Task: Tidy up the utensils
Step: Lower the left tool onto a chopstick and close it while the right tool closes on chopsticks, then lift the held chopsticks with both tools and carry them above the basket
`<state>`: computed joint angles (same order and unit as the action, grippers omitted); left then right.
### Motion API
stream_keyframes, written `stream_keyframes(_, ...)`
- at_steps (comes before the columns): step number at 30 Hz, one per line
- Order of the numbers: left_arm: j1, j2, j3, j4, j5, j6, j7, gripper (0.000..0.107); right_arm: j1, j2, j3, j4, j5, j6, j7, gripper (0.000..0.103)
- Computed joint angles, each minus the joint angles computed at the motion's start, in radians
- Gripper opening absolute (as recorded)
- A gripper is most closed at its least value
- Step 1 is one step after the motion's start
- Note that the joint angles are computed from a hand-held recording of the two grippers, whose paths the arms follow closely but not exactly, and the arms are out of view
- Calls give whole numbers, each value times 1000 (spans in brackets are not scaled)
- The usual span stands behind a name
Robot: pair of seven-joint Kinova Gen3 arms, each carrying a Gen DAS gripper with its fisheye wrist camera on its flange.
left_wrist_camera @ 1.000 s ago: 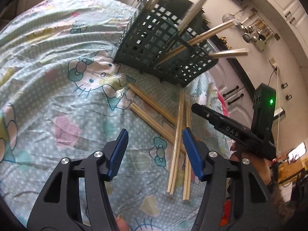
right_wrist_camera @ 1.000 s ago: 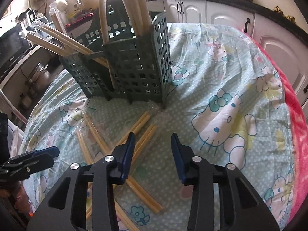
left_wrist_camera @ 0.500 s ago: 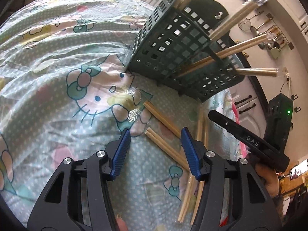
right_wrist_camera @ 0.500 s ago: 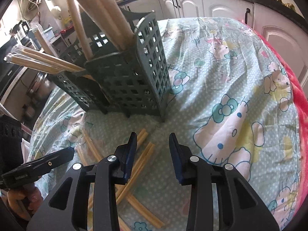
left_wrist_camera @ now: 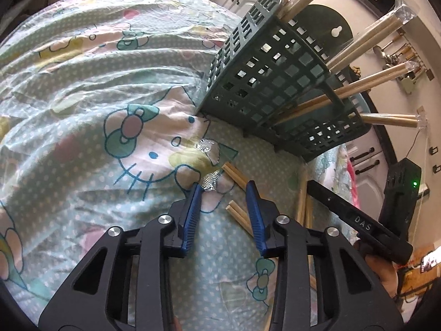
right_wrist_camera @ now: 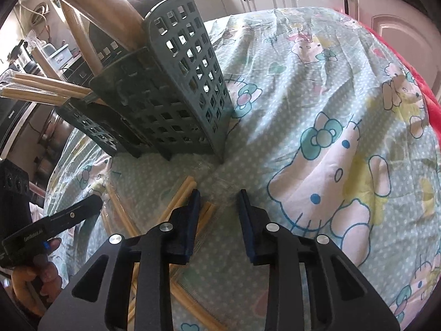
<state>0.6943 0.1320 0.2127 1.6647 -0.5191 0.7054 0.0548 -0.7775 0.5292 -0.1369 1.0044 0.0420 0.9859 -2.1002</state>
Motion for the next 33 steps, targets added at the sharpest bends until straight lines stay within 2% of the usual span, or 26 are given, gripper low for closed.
stream_keyframes(5, 10, 20, -4, -25, -20, 24, 9, 25, 4, -15, -1, 33, -2, -30, -8, 20)
stream_keyframes(8, 18, 32, -12, -39, -27, 34, 9, 24, 28, -23, -11, 60, -30, -63, -15, 13)
stream_keyframes(11, 20, 32, -20, -34, -25, 36, 12, 15, 47, -31, -19, 74, -52, -78, -13, 9)
stream_keyframes(15, 7, 13, -22, -1, -13, 10, 7, 6, 45, -41, -14, 70, -49, -77, -19, 7)
stream_keyframes(22, -13, -41, -7, 81, -34, -52, 54, 2, 30, -81, -16, 59, -16, -85, -1, 6)
stream_keyframes(27, -22, -106, 37, 146, -118, -57, 166, 2, 37, -108, -36, 51, -27, -98, 43, 6)
stream_keyframes(33, -51, -169, 126, 148, -219, 41, 252, 2, 22, -122, -44, 18, -31, -84, 92, 6)
